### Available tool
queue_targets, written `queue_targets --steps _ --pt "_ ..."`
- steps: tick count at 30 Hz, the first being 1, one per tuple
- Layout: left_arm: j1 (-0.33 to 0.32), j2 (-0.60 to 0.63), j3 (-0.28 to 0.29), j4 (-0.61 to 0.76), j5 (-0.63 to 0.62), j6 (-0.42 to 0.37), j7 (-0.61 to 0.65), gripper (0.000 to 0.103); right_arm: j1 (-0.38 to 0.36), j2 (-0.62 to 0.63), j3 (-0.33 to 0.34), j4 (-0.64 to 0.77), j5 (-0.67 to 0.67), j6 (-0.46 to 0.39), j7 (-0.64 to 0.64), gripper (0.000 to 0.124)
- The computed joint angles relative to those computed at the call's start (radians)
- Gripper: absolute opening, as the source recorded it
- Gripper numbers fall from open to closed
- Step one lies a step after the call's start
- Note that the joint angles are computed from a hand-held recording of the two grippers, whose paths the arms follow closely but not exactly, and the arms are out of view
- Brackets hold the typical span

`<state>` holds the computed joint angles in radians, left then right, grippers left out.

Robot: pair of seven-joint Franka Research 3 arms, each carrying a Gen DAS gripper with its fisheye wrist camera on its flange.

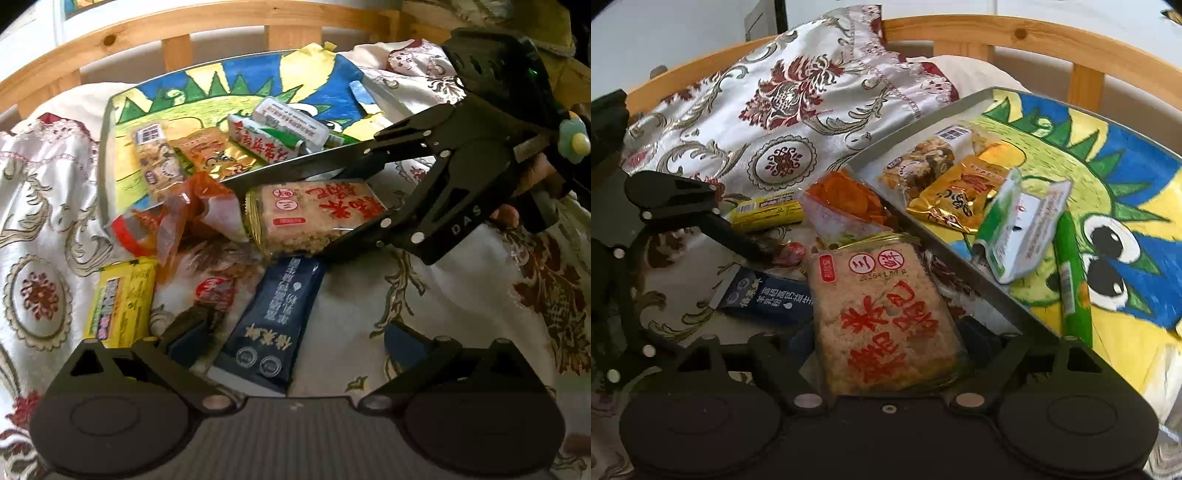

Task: Organize snacks
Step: 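Close the right tool on the rice cracker block and lift it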

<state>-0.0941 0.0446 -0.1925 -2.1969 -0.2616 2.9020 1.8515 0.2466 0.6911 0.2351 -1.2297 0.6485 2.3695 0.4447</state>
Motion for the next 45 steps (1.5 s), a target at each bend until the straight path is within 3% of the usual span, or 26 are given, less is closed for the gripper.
queue_targets --steps 8,16,19,24,30,37,41,45 --pt "0.023 0.045 -0.024 0.066 -0.073 -0.037 0.086 0.103 -0.007 -0.148 -0.021 -0.212 0.025 0.125 0.008 0.08" --pt "0.013 0.081 -0.014 0.109 0.083 -0.062 -0.053 0.102 0.018 -0.309 -0.065 -0.466 0.026 0.329 0.178 0.08" --pt "0.044 0.078 -0.052 0.115 -0.023 -0.087 0.048 0.099 0.009 -0.357 -0.054 -0.541 0.076 0.391 0.235 0.08" --pt "0.044 0.071 -0.059 0.129 -0.134 -0.156 0.13 0.082 0.009 -0.408 -0.038 -0.607 0.098 0.424 0.201 0.08" --pt "0.021 0.074 -0.037 0.138 -0.13 -0.159 0.081 0.081 0.018 -0.441 -0.037 -0.65 0.12 0.448 0.15 0.08" --pt "0.022 0.12 -0.031 0.193 -0.054 -0.159 -0.032 0.081 0.017 -0.447 -0.024 -0.677 0.153 0.487 0.001 0.082" --pt "0.02 0.141 -0.033 0.215 0.002 -0.161 -0.08 0.085 0.003 -0.427 -0.009 -0.653 0.203 0.466 -0.096 0.087" --pt "0.022 0.155 -0.037 0.23 0.042 -0.167 -0.126 0.085 0.005 -0.403 -0.019 -0.628 0.21 0.439 -0.106 0.088"
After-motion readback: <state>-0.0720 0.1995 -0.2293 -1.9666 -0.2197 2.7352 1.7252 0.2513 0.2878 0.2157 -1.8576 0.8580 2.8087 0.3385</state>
